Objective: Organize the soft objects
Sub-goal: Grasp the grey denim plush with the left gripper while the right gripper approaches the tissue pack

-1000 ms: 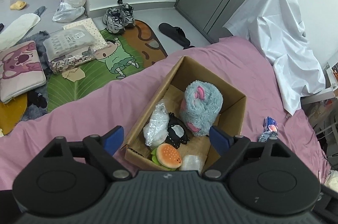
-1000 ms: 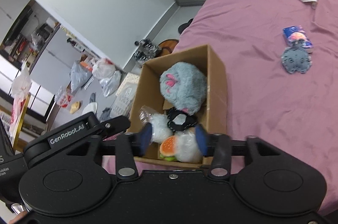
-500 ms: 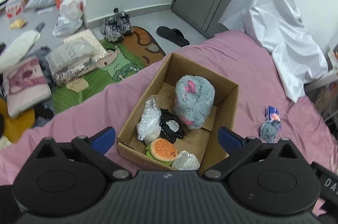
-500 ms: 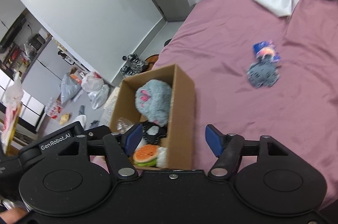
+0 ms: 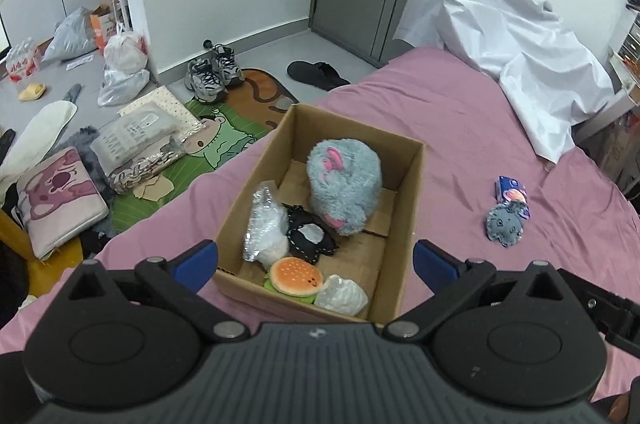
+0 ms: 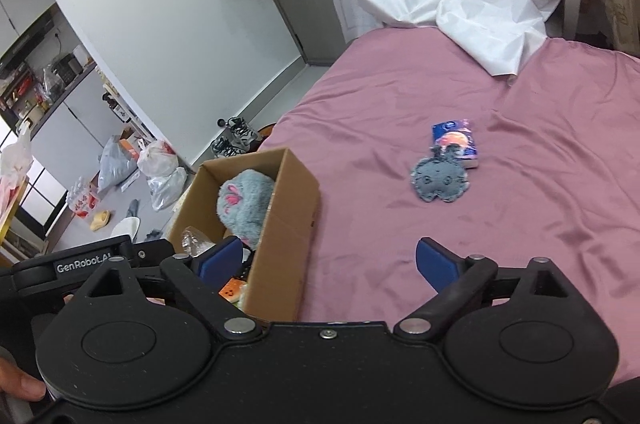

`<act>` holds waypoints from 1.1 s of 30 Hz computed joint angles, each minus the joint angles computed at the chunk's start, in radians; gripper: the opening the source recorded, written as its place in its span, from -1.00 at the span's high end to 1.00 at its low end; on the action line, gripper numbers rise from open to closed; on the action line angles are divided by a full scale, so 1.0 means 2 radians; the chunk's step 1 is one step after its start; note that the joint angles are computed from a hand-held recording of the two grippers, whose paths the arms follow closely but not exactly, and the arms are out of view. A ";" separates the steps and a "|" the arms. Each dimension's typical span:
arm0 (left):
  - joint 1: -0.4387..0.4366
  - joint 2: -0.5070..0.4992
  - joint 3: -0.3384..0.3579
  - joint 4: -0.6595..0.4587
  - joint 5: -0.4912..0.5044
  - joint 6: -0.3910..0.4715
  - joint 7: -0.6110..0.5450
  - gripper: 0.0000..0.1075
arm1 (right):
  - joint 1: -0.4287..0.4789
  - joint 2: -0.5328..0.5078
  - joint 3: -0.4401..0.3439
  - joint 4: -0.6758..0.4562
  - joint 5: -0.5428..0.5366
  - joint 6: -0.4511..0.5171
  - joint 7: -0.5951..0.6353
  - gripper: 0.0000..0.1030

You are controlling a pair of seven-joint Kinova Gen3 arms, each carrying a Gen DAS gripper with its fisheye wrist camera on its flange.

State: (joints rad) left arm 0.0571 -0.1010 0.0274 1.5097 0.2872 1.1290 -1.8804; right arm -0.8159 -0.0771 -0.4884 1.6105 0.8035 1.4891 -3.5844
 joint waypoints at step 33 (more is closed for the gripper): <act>0.091 -0.005 0.082 0.009 -0.089 -0.036 0.121 -0.91 | 0.153 -0.160 -0.072 0.153 -0.062 -0.081 -0.044 -1.00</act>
